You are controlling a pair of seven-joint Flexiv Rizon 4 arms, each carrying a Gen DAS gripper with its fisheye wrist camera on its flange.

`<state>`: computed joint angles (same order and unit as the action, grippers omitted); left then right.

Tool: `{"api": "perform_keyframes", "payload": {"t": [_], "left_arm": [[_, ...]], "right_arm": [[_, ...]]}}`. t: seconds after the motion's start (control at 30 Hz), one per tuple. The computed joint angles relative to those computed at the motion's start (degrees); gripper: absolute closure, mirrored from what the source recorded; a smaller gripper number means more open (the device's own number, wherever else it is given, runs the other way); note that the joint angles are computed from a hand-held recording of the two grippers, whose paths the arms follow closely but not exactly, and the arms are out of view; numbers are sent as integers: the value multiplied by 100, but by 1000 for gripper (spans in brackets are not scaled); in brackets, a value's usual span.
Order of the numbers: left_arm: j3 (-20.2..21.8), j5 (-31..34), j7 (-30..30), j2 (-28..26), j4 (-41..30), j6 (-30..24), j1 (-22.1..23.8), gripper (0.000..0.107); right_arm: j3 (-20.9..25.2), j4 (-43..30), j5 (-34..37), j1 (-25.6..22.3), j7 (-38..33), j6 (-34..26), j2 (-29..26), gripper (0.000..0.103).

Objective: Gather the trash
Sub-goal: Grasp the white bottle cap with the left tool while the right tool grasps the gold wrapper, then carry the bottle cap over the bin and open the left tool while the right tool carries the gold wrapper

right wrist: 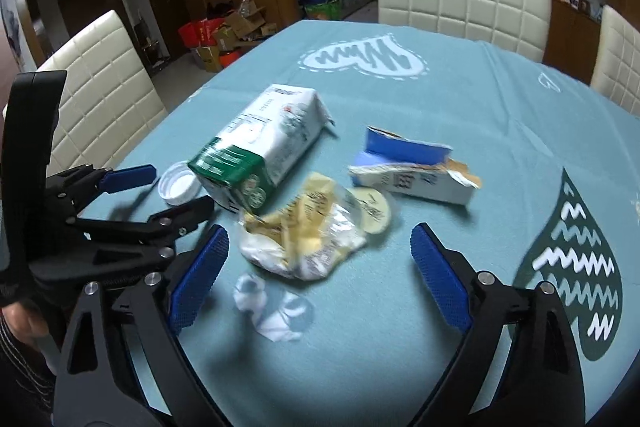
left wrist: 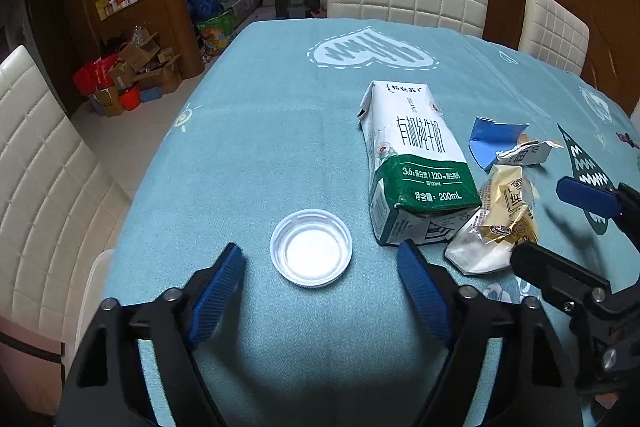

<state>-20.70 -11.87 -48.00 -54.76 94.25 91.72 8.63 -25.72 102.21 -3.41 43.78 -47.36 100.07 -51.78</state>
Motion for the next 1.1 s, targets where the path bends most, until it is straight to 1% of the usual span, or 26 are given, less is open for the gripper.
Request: {"api": "perform_keyframes", "payload": {"t": [0.03, 0.1, 0.13, 0.17, 0.2, 0.23, 0.27, 0.3, 0.43, 0.53, 0.63, 0.87, 0.93, 1.0, 1.1], "left_arm": [[0, 1, 5, -4, -7, -17, 9, 39], [-31, 7, 21, -14, -12, 1, 45, 47], [-58, 16, 37, -20, -9, 16, 74, 52], [-85, 23, 52, -23, -6, 20, 103, 60], [-101, 32, 67, -24, -5, 25, 123, 63], [-117, 37, 81, -19, -1, 13, 144, 68], [-161, 31, 103, -7, 14, -45, 194, 68], [-186, 16, 112, 2, 28, -68, 222, 68], [-209, -13, 137, 92, 158, -48, 292, 68], [-447, 63, 217, 205, 429, 129, 569, 68], [-627, 153, 230, 298, 645, 264, 836, 68], [-1300, 523, 176, 463, 1223, 616, 1814, 68], [-1385, 670, 126, 491, 1329, 707, 2002, 68], [-1446, 812, 66, 524, 1423, 785, 2185, 68], [-1487, 970, -16, 529, 1470, 827, 2395, 68]], "right_arm": [[20, -81, -38, -14, 5, -106, -22, 13], [130, -183, -131, -111, 39, -278, -33, 22], [227, -251, -197, -192, 74, -391, -43, 24], [338, -294, -274, -292, 87, -438, -43, 33], [441, -320, -354, -378, 99, -460, -45, 41], [357, -280, -370, -305, 155, -414, -58, 43], [212, -233, -392, -179, 190, -357, -84, 51], [172, -212, -423, -139, 194, -353, -84, 54], [-276, -38, -431, 286, 268, -289, -94, 56], [-378, 67, -390, 436, 251, -252, -19, 56], [-583, 171, -327, 705, 240, -221, 40, 57], [-534, 96, -375, 914, 125, -253, 149, 56], [-579, 40, -389, 1000, 126, -248, 119, 56], [-753, -27, -356, 1195, 162, -213, 26, 57], [-839, -175, -408, 1345, 145, -322, -50, 56]]}}
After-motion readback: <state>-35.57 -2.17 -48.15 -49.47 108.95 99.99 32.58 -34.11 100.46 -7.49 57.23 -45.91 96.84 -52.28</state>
